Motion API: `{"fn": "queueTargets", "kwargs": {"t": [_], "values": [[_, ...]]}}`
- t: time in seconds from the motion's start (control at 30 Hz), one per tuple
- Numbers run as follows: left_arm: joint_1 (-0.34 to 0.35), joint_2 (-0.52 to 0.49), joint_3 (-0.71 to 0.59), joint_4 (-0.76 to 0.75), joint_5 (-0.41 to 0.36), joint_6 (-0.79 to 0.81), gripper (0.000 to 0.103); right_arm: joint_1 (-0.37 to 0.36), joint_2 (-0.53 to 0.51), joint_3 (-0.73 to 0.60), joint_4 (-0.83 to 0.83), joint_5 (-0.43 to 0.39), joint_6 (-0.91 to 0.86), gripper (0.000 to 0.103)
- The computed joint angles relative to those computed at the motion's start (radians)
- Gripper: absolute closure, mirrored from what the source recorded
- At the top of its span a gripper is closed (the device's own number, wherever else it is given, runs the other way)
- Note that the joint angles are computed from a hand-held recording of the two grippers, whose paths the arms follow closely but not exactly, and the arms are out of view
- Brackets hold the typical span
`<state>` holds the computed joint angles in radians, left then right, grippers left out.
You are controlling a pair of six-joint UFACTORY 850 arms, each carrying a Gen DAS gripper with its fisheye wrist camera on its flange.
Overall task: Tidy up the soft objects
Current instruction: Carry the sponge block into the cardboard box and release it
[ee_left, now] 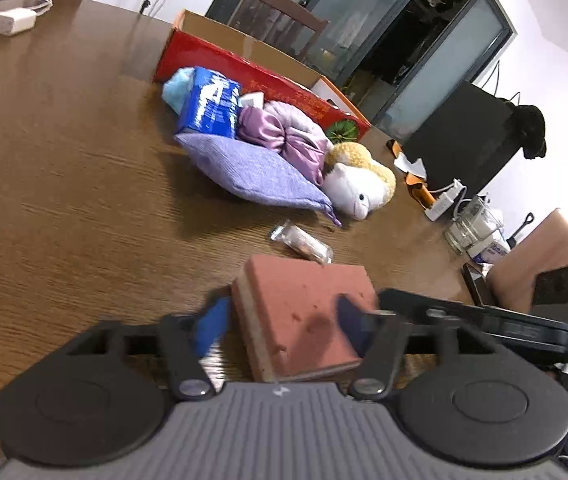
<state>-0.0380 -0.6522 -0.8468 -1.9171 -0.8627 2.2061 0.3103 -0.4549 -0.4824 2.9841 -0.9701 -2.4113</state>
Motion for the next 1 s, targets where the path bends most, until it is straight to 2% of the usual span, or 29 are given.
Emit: {"fn": "queueTargets", "kwargs": {"t": [0.03,0.07,0.13,0.27,0.37,0.5,0.57,0.67,0.77,0.93,1.0], "values": [[-0.003,0.002,0.002,-0.007,-0.001,0.007,0.057,-0.004,-0.009,-0.013,-0.014,0.016,0.004,0.069],[-0.004,0.005,0.002,-0.007,0.001,0.015,0.057,-0.013,-0.02,-0.02,-0.049,0.0,0.019,0.078],[-0.006,0.017,0.001,-0.006,0.004,0.023,0.059,-0.022,-0.021,-0.025,-0.082,-0.007,0.036,0.077],[-0.009,0.036,-0.027,-0.021,-0.049,0.038,0.06,-0.039,0.024,-0.021,-0.093,-0.009,0.026,0.077],[-0.031,0.026,-0.106,-0.055,-0.071,0.045,0.06,-0.075,0.061,-0.053,-0.096,0.001,-0.024,0.077],[-0.079,-0.008,-0.247,-0.135,-0.064,0.083,0.059,-0.145,0.049,-0.174,-0.127,0.04,-0.062,0.077],[-0.101,-0.049,-0.368,-0.122,-0.007,0.017,0.059,-0.173,0.027,-0.257,-0.128,0.059,-0.074,0.077],[-0.121,-0.132,-0.562,-0.046,0.086,-0.146,0.059,-0.216,-0.039,-0.418,-0.175,0.132,-0.046,0.077],[-0.142,-0.22,-0.738,0.054,0.196,-0.305,0.059,-0.26,-0.143,-0.608,-0.306,0.235,0.095,0.077],[-0.174,-0.389,-1.016,0.376,0.368,-0.698,0.059,-0.291,-0.336,-0.906,-0.536,0.427,0.38,0.077],[-0.181,-0.43,-1.076,0.457,0.409,-0.751,0.059,-0.289,-0.396,-0.988,-0.615,0.486,0.47,0.077]]}}
